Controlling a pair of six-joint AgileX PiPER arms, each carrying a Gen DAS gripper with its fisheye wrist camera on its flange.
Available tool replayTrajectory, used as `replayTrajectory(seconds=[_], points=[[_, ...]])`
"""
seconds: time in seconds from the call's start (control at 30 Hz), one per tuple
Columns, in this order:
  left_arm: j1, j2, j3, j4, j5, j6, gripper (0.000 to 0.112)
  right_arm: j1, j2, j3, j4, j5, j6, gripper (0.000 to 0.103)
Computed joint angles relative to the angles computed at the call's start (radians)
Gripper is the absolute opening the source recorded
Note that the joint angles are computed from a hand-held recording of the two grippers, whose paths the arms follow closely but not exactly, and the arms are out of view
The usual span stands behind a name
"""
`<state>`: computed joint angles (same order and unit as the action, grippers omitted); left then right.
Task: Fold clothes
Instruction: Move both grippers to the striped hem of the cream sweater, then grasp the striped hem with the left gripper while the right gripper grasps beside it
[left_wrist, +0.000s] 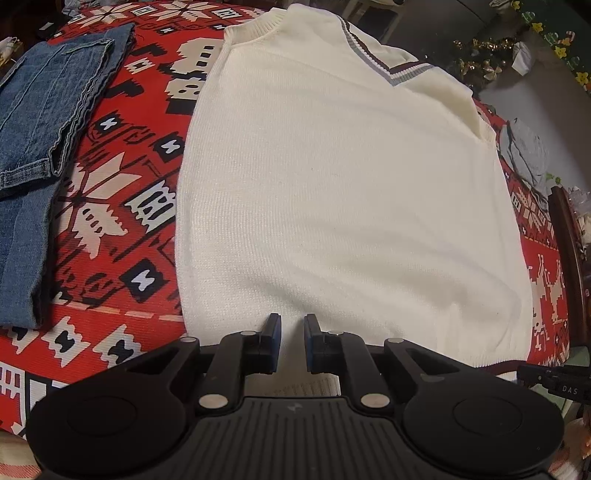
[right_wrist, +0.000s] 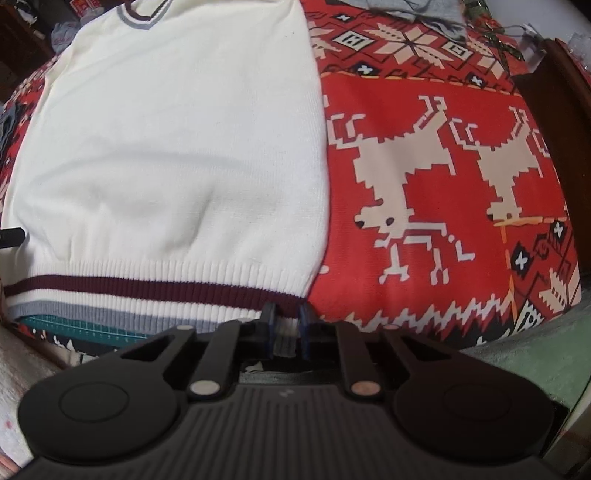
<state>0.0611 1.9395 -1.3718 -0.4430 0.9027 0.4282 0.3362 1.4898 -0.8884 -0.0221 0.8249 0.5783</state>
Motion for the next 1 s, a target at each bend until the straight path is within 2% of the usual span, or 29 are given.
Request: replayTrajectory(seconds=[0.13, 0.27, 0.33, 0.4, 0.5, 0.63, 0.77, 0.97, 1.0], points=[[0.003, 0.003, -0.004, -0.003, 0.007, 0.001, 0.011, 0.001, -0.007, -0.001, -0.023, 0.018, 0.029, 0.005], [0.003, 0.005, -0.005, -0.004, 0.009, 0.003, 0.011, -0.021, -0.012, 0.001, -0.009, 0.022, 0.025, 0.007], [0.001, 0.005, -0.012, 0.004, 0.018, -0.001, 0.011, -0.027, -0.022, 0.003, -0.003, 0.018, 0.028, 0.019], [-0.004, 0.004, -0.027, 0.025, 0.041, -0.007, 0.011, -0.052, -0.055, 0.022, 0.03, -0.016, 0.004, 0.019], [0.011, -0.008, -0.062, 0.056, 0.1, -0.054, 0.013, -0.093, -0.093, 0.049, 0.098, -0.061, -0.06, 0.019], [0.04, -0.013, -0.102, 0.097, 0.22, -0.105, 0.015, -0.105, -0.082, 0.066, 0.149, -0.066, -0.125, 0.019], [0.04, -0.05, -0.04, 0.138, 0.232, -0.121, 0.015, -0.097, -0.078, 0.047, 0.145, -0.046, -0.138, 0.019], [-0.009, -0.045, 0.001, 0.221, 0.185, -0.208, 0.015, -0.102, -0.079, 0.051, 0.147, -0.033, -0.125, 0.019], [-0.015, -0.039, -0.007, 0.24, 0.189, -0.222, 0.018, -0.105, -0.082, 0.057, 0.149, -0.032, -0.121, 0.019]])
